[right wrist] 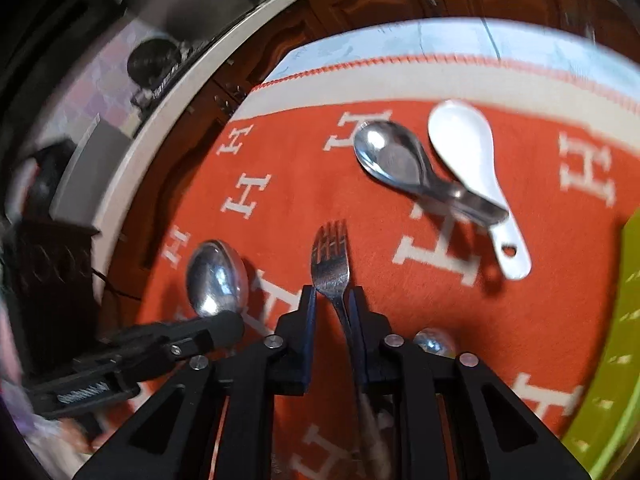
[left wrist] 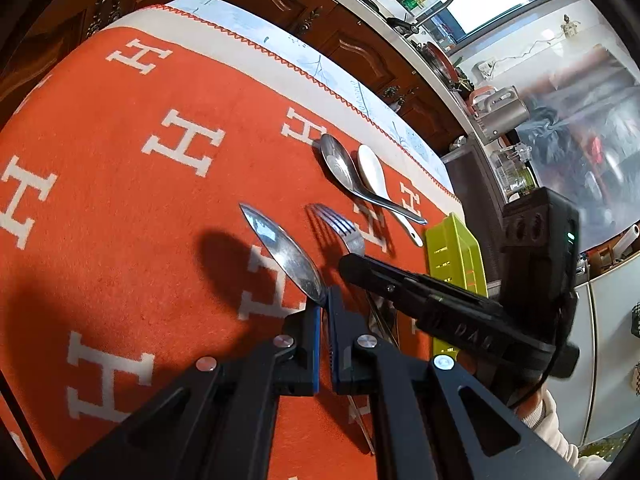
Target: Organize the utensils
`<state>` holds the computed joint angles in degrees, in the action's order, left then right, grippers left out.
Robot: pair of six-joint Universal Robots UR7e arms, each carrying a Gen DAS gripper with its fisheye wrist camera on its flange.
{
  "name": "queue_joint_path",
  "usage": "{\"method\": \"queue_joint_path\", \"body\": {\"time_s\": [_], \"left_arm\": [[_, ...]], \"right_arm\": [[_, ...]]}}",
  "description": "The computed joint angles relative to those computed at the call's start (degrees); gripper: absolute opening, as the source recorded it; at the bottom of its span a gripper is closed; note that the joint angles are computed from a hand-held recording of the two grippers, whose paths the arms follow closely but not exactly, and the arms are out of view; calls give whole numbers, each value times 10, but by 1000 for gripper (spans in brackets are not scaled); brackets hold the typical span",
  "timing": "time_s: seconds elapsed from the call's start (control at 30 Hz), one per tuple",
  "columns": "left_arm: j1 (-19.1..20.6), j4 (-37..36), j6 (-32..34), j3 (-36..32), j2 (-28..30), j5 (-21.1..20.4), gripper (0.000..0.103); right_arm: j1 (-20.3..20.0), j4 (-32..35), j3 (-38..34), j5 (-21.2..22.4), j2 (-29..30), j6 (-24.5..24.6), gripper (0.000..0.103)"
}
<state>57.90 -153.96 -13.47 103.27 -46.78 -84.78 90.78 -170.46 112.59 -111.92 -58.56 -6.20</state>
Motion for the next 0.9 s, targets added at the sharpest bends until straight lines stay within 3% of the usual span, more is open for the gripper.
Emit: {"method": "queue_joint_path", "body": {"time_s": [0.1, 0.33, 0.6, 0.67, 0.73, 0.77, 0.8, 0.9], "left_arm": [[-5, 5, -4, -3, 1, 8, 1], [-21, -4, 13, 1, -8, 6, 1], [-43, 18, 24, 1, -14, 48, 3], [-46, 33, 13, -2, -13, 63, 11], [-45, 39, 10, -3, -13, 76, 31], [-44, 42, 11, -4, -14, 79, 46], [-42, 41, 12, -5, -13, 80, 53], [-34, 47, 25, -15, -7, 83, 53]], "right_arm": [[8, -23, 6, 2, 0, -2, 2], [14, -61, 36, 19, -25, -5, 2], [28, -96, 85, 21, -77, 1, 2], [30, -100, 101, 26, -98, 8, 2], [33, -105, 118, 25, -120, 14, 2], [34, -107, 129, 24, -133, 17, 2], [33, -108, 140, 23, -149, 22, 2], [27, -101, 171, 17, -200, 37, 2]]}}
